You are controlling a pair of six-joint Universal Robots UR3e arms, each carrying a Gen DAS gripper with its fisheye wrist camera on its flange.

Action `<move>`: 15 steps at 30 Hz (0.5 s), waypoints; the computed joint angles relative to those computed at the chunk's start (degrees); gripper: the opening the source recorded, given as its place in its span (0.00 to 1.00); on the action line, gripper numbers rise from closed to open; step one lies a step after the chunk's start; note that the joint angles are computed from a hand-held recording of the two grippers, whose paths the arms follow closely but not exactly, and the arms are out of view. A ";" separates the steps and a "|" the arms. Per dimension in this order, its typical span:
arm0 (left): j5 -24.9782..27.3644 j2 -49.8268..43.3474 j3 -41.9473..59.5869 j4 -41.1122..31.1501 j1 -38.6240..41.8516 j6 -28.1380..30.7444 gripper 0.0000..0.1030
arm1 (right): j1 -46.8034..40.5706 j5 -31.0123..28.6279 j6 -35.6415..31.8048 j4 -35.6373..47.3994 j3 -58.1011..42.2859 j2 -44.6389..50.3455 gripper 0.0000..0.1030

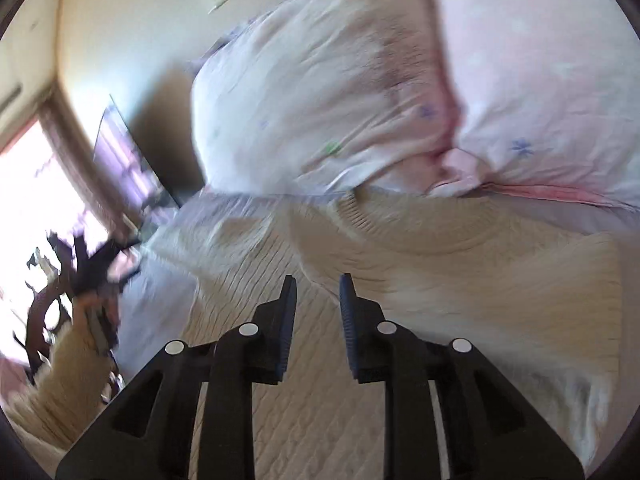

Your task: Fold small clothes

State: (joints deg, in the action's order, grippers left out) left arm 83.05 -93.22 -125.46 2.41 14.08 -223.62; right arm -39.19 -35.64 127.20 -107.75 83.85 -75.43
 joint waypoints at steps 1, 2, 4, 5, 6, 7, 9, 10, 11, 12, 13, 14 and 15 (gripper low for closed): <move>-0.98 -0.28 -0.28 0.32 1.15 -0.04 0.76 | -0.56 0.37 0.47 -2.32 2.25 -1.23 0.48; -2.43 -0.86 -0.47 0.84 2.69 -0.45 0.75 | -2.34 1.41 1.74 -5.18 4.90 -2.96 0.57; -4.63 -1.94 -0.40 1.14 5.25 -1.59 0.71 | -6.07 3.56 2.56 -5.64 5.83 -3.90 0.66; -6.59 -2.62 -0.43 1.27 7.14 -2.42 0.69 | -8.53 3.98 2.36 -4.73 5.83 -4.45 0.66; -8.06 -3.36 -0.48 1.83 8.51 -3.28 0.66 | -11.54 4.33 -0.24 -2.14 7.52 -6.52 0.67; -9.23 -3.85 -0.55 1.98 9.74 -4.18 0.63 | -13.54 4.28 -0.37 -2.15 8.34 -7.29 0.68; -12.15 -5.73 -1.11 4.84 12.70 -6.35 0.55 | -16.78 3.61 0.99 -3.50 9.27 -8.04 0.70; -12.71 -6.30 -0.79 4.92 13.55 -6.87 0.51 | -18.21 3.26 2.29 -3.60 7.43 -6.87 0.72; -13.18 -6.94 -0.49 5.23 14.18 -7.48 0.48 | -19.00 3.09 3.01 -4.02 6.09 -5.39 0.73; -13.76 -7.83 0.14 5.42 14.86 -7.99 0.43 | -19.55 3.00 3.86 -5.50 6.91 -5.27 0.74; -14.30 -8.63 0.92 5.16 15.47 -8.15 0.35 | -21.27 3.11 3.53 -5.22 7.66 -5.75 0.74; -15.02 -9.77 1.93 4.91 16.15 -8.21 0.31 | -22.43 3.24 3.09 -4.82 7.96 -5.76 0.74; -15.59 -10.80 3.05 4.30 16.51 -8.28 0.21 | -23.31 3.40 2.77 -4.48 8.28 -5.86 0.74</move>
